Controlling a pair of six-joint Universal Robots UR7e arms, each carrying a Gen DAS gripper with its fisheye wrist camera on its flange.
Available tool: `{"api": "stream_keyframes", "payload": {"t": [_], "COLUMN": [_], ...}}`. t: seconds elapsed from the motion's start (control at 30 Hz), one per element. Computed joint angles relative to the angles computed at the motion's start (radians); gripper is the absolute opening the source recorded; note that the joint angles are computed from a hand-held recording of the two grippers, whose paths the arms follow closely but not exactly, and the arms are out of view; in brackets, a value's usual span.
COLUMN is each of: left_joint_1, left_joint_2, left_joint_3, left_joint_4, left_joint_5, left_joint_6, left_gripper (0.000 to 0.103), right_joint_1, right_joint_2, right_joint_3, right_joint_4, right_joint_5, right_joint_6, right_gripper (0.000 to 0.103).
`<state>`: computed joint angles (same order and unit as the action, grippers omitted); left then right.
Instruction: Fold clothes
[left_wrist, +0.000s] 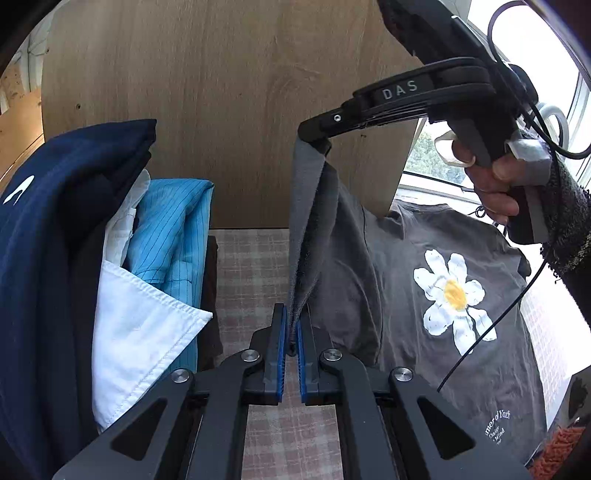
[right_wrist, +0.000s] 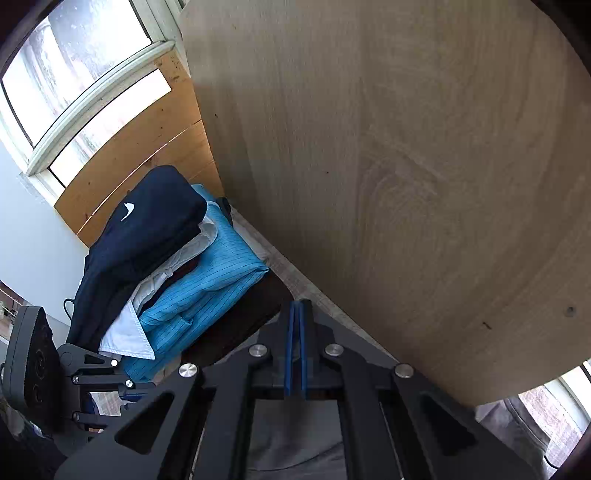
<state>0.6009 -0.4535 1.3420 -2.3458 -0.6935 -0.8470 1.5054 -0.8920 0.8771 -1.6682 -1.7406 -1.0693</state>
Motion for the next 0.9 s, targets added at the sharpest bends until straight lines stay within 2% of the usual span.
{"api": "stream_keyframes", "payload": {"t": [0.1, 0.17, 0.37, 0.43, 0.53, 0.6, 0.67, 0.7, 0.73, 0.8, 0.9], "left_joint_1": [0.008, 0.009, -0.003, 0.0, 0.016, 0.031, 0.029, 0.028, 0.026, 0.02, 0.032], "left_joint_2": [0.018, 0.036, 0.154, 0.206, 0.292, 0.354, 0.385, 0.398, 0.384, 0.339, 0.268], "left_joint_3": [-0.012, -0.029, -0.187, -0.259, -0.372, -0.466, -0.52, -0.539, -0.516, -0.435, -0.332], "left_joint_4": [-0.02, -0.046, -0.081, -0.077, -0.077, -0.01, 0.084, 0.119, 0.123, 0.085, 0.077], "left_joint_5": [-0.028, -0.051, -0.142, -0.189, -0.323, -0.418, -0.432, -0.438, -0.425, -0.395, -0.321], "left_joint_6": [0.021, 0.055, 0.216, 0.267, 0.326, 0.345, 0.331, 0.327, 0.309, 0.278, 0.182], "left_gripper": [0.004, 0.004, 0.004, 0.004, 0.005, 0.016, 0.016, 0.016, 0.017, 0.03, 0.032], "right_joint_1": [0.005, 0.001, -0.039, -0.069, -0.118, -0.153, -0.171, -0.18, -0.191, -0.211, -0.212], "right_joint_2": [0.001, -0.007, -0.114, -0.141, -0.181, -0.181, -0.143, -0.122, -0.11, -0.094, -0.091], "right_joint_3": [0.043, 0.046, 0.14, 0.156, 0.21, 0.227, 0.202, 0.165, 0.12, 0.037, -0.006], "right_joint_4": [-0.047, -0.053, -0.176, -0.21, -0.328, -0.408, -0.487, -0.48, -0.431, -0.334, -0.26], "right_joint_5": [-0.04, -0.033, -0.035, -0.043, -0.087, -0.134, -0.225, -0.253, -0.239, -0.176, -0.112], "right_joint_6": [-0.015, -0.025, -0.168, -0.195, -0.249, -0.256, -0.248, -0.213, -0.171, -0.112, -0.112], "right_gripper": [0.003, 0.003, 0.003, 0.003, 0.003, 0.003, 0.011, 0.018, 0.02, 0.023, 0.024]}}
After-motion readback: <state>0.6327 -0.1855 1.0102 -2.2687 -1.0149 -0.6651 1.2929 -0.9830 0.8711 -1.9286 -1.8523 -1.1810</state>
